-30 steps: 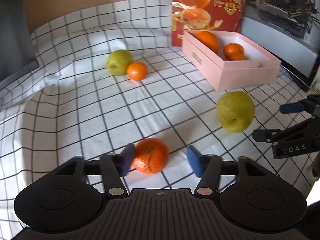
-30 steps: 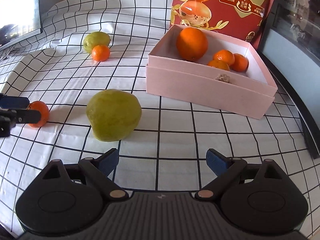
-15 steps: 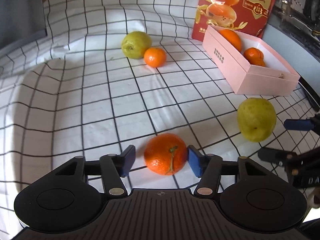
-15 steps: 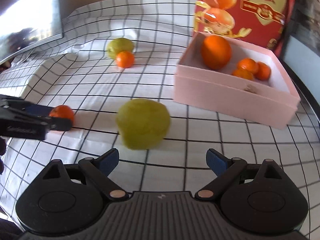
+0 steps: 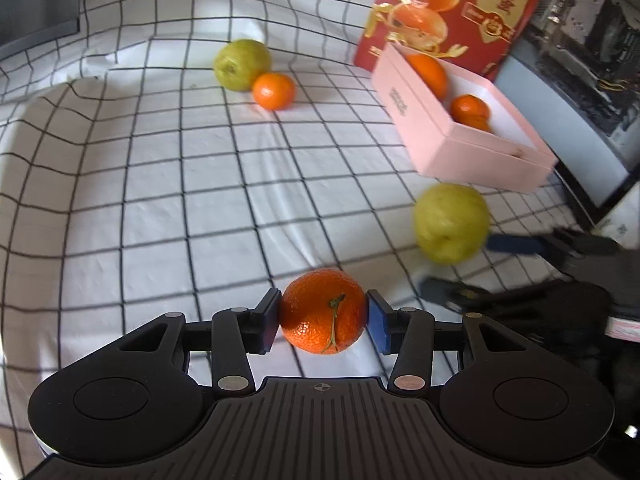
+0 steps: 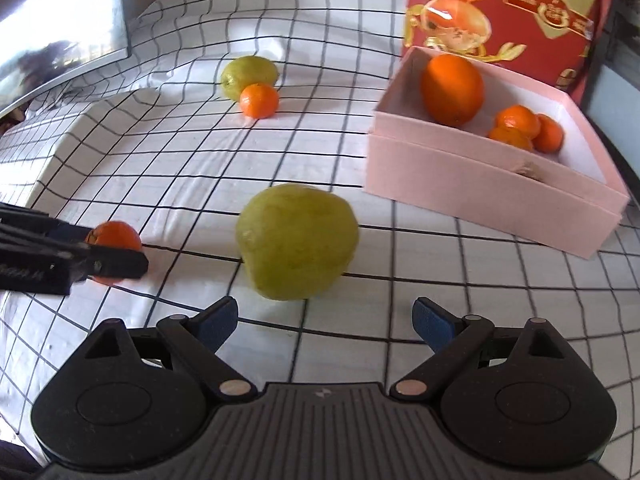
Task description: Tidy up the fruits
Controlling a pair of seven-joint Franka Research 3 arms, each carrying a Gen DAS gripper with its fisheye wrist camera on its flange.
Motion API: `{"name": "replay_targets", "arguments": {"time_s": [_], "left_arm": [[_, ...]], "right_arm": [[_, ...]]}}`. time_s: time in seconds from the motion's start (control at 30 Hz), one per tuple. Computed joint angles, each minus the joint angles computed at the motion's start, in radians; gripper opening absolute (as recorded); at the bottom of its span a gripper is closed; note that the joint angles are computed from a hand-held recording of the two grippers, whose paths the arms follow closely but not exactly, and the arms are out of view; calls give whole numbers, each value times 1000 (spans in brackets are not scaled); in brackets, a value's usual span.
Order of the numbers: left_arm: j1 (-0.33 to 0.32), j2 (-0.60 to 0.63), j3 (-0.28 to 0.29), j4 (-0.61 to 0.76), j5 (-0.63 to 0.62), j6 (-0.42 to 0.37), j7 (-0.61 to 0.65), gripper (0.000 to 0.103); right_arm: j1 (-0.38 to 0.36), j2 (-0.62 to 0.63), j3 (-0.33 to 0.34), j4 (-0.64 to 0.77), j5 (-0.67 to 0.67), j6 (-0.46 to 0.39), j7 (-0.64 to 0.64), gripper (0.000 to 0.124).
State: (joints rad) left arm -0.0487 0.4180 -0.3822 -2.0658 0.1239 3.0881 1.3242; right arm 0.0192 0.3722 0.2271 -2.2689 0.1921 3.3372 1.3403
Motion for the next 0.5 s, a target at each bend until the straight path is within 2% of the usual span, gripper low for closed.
{"name": "replay_targets", "arguments": {"time_s": [0.07,0.17,0.23,0.33,0.5], "left_arm": [[21,-13,-25,-18,-8,0,12,51],[40,-37,-43,-47,-27,5,16,51],[47,-52,-48,-65,-39,12,13,51],[51,-62,-49,-80,-51,18,5,51],[69,-58,-69,-81,-68,10,12,51]], "right_arm": [[49,18,-40,18,1,17,-15,95],[23,50,-8,51,-19,30,-15,95],[43,67,-24,73,-15,35,-15,94],[46,74,-20,88,-20,35,-18,84],[159,68,-126,89,16,58,-56,68]]}}
